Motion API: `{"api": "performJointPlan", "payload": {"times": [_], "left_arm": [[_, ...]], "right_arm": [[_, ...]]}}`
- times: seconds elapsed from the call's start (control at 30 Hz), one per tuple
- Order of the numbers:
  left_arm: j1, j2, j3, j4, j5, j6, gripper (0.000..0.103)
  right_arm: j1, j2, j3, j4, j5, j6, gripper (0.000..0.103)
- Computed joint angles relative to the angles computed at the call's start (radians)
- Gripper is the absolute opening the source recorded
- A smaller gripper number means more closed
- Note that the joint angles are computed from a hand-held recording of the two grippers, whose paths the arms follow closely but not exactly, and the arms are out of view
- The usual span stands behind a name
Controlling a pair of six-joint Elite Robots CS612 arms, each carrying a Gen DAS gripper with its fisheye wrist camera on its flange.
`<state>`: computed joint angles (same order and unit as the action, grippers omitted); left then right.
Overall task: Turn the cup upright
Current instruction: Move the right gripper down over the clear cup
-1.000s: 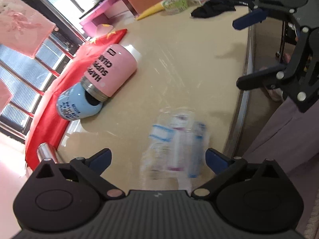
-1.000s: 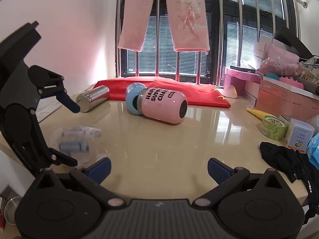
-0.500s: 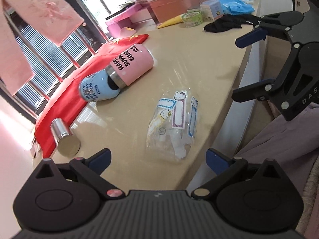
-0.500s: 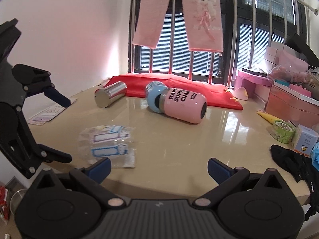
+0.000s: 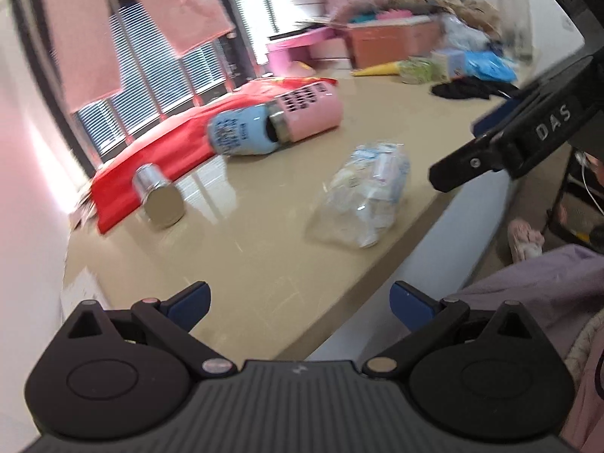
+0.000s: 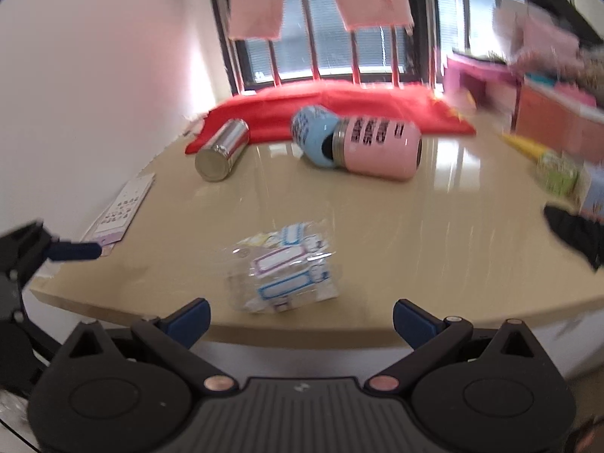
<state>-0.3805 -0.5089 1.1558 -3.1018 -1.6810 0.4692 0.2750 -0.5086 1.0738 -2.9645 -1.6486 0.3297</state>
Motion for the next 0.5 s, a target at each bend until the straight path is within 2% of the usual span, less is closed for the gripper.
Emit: {"api": "performJointPlan", "payload": {"times": [0.17, 0.4, 0.5], "left_arm": [[0.019, 0.004, 0.006, -0.028, -0.004, -0.083, 0.103], [0.033, 0.011, 0.0, -0.044, 0.019, -0.136, 0.103], [0.038, 0.015, -0.007, -0.045, 0.036, -0.15, 0.103]], "right_arm": [[0.006, 0.007, -0.052, 0.127, 0.021, 0.136, 0.103], [0.006, 0.038, -0.158, 0.294, 0.067, 0.318, 0.103], [0.0, 0.056, -0.208, 0.357, 0.11, 0.419, 0.103]]}}
